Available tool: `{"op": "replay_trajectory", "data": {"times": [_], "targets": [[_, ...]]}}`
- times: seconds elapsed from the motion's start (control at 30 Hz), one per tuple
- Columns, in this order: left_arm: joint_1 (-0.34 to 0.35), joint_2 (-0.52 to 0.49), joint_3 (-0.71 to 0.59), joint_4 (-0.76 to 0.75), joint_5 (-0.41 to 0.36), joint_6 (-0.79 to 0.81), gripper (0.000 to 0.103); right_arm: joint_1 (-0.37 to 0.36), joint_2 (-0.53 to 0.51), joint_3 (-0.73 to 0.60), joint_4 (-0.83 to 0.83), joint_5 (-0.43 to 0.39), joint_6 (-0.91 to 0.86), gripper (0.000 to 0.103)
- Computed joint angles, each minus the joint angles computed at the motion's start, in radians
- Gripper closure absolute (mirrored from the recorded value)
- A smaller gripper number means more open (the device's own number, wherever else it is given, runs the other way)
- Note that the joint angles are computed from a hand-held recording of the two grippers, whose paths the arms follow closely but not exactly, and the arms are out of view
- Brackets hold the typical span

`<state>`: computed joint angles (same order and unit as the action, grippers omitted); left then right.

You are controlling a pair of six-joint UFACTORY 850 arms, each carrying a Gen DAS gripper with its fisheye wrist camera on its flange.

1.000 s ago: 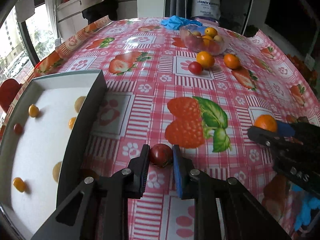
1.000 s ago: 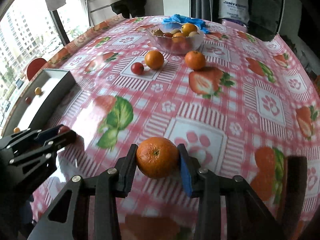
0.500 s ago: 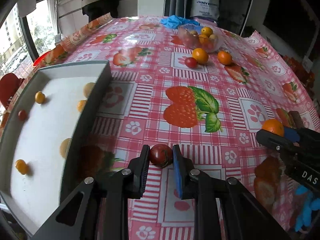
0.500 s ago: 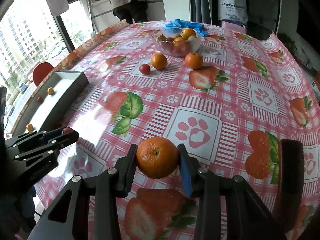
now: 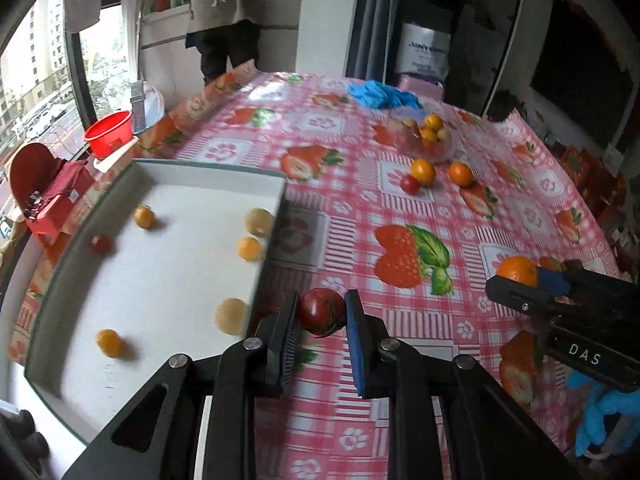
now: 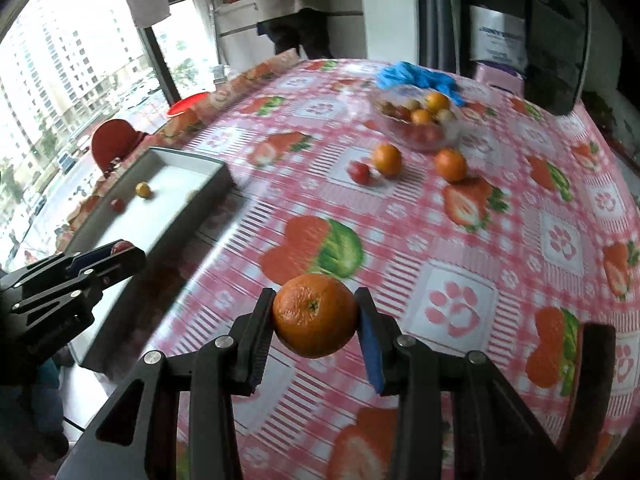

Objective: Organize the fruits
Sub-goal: 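Carry the tomato and the mandarin over the white tray with both grippers, then open both grippers over the white tray to drop the fruits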

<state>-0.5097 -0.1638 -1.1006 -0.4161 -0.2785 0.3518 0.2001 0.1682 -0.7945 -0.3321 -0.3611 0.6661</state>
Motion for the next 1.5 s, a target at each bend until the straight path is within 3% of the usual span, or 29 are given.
{"op": "replay_trajectory", "data": {"times": [0.3, 0.57, 0.77, 1.5], "targets": [[0.081, 0.005, 0.003, -0.015, 0.022, 0.001, 0.079, 0.075, -0.135, -0.146, 0.06, -0.006, -0.091, 0.06], [0.144, -0.012, 0.008, 0.086, 0.057, -0.11, 0.079, 0.122, -0.247, -0.258, 0.172, -0.019, -0.238, 0.06], [0.187, -0.037, -0.002, 0.054, 0.068, -0.086, 0.079, 0.152, -0.324, -0.332, 0.233, -0.025, -0.317, 0.06], [0.248, -0.082, -0.003, -0.105, 0.052, 0.058, 0.079, 0.202, -0.449, -0.438, 0.3, -0.084, -0.411, 0.06]]}}
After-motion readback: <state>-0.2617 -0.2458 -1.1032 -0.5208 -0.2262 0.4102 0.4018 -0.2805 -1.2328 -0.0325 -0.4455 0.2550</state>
